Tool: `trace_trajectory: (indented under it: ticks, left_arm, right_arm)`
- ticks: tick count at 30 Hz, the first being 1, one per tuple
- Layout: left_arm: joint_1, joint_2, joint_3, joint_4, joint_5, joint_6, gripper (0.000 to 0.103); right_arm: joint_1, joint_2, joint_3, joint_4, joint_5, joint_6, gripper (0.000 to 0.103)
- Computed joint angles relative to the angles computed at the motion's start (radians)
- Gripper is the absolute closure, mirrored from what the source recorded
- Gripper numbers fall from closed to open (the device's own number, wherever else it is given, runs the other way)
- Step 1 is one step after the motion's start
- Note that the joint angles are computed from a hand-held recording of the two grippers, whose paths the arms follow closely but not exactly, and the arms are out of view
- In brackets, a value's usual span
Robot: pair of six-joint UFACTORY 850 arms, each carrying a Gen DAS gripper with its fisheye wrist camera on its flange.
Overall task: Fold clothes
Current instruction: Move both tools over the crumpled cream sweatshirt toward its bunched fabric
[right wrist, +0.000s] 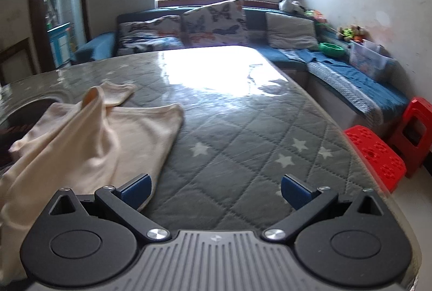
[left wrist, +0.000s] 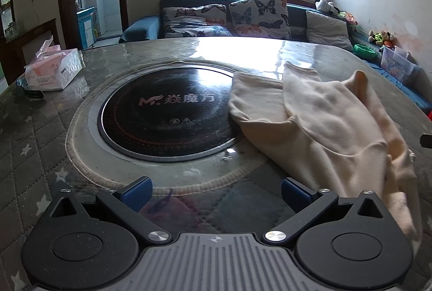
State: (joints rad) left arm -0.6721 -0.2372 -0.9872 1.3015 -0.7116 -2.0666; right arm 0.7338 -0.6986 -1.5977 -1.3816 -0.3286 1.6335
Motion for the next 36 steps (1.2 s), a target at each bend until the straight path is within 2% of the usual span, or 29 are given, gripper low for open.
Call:
trace_trajectory:
  ticks: [5, 15, 23, 36]
  left_arm:
    - [-0.02, -0.006, -0.018, -0.022, -0.019, 0.029, 0.0]
    - [-0.043, -0.008, -0.031, -0.084, -0.034, 0.09, 0.0]
    - [-0.057, -0.005, -0.031, -0.094, -0.038, 0.115, 0.0]
    - [-0.081, -0.005, -0.04, -0.125, -0.054, 0.159, 0.0]
  right_arm:
    - [0.006, 0.035, 0.05, -0.038, 0.054, 0.026, 0.0]
    - [0.015, 0.093, 0.125, -0.019, 0.154, -0.038, 0.0]
    - [0.031, 0.11, 0.149, -0.016, 0.179, -0.093, 0.0]
    - [0.05, 0.143, 0.188, -0.095, 0.195, -0.048, 0.0]
